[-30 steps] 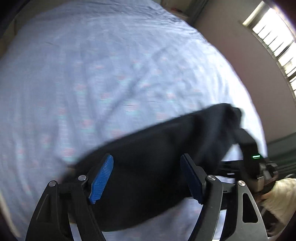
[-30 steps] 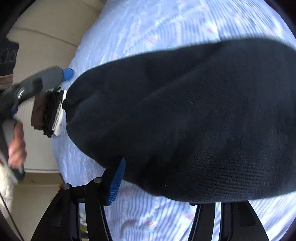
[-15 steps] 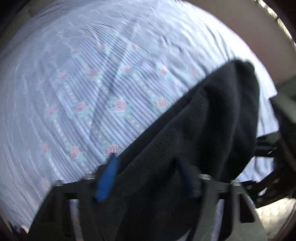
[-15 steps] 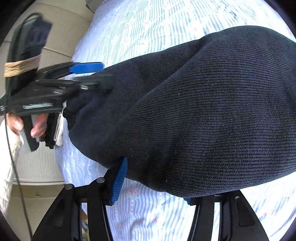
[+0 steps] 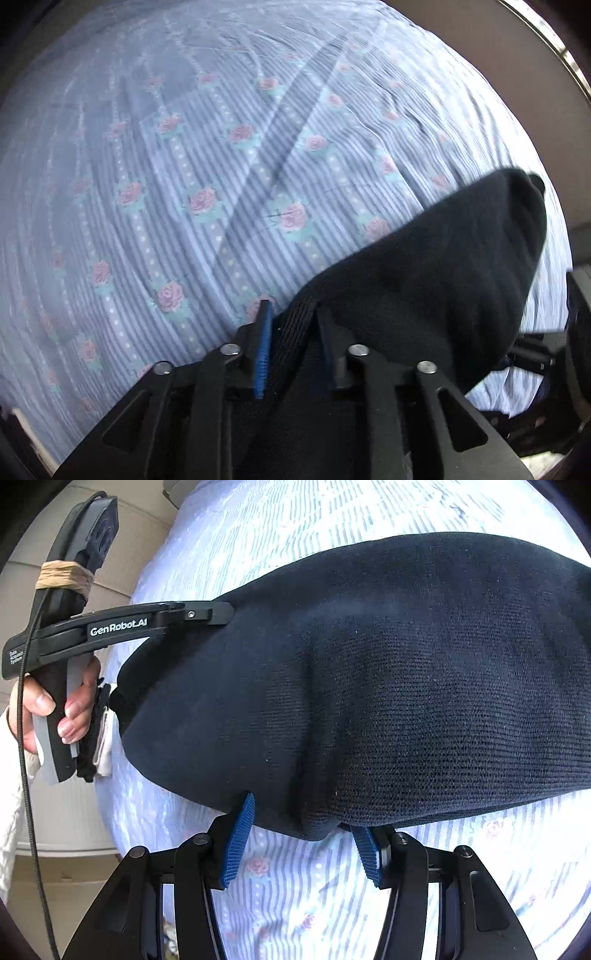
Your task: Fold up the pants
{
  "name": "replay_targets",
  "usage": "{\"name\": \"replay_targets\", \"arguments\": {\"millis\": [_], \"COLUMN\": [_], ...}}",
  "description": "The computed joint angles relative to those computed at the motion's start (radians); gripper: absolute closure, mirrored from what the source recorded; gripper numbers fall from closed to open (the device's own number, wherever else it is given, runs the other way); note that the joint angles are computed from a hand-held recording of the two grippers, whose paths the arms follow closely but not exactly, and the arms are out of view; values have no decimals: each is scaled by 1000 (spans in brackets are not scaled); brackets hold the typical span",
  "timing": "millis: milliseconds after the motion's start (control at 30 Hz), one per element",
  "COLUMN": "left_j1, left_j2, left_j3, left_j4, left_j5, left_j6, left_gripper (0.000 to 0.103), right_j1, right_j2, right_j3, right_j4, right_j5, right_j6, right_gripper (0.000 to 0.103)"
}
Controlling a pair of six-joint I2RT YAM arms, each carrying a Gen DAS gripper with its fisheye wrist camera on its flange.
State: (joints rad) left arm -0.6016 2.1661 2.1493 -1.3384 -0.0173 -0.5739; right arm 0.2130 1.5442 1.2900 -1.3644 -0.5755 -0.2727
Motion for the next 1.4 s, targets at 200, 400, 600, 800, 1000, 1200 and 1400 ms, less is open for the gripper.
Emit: {"name": "replay_targets", "arguments": {"millis": [200, 400, 600, 800, 1000, 1200, 1400], "left_j1": [-77, -247, -382, -403, -399, -394, -394], "left_j2": [-129, -171, -100, 27, 140, 133, 130], "left_j3": [-28, 15, 66, 196, 372, 359, 340], "left_j4": [-58, -142, -119, -128, -189, -208, -206], "left_j5": [-220, -337, -313, -283, -266, -254, -244], "left_j6": [-132, -210, -398, -502, -518, -537, -560], "left_gripper": [52, 46, 46, 46, 46, 46, 46], "right_j1": [-44, -277, -592, -622, -547, -538, -490], "right_j2": [-5, -143, -31, 228, 364, 323, 258], "right_j3": [37, 28, 183, 438, 494, 456, 463], "right_j4": [-129, -195, -127, -55, -61, -27, 70], "right_j5": [-14, 59, 92, 92, 105, 152, 246], "right_j6": [-55, -106, -43, 79, 147, 112, 87], "right_gripper": [48, 49, 48, 48, 48, 75, 86]}}
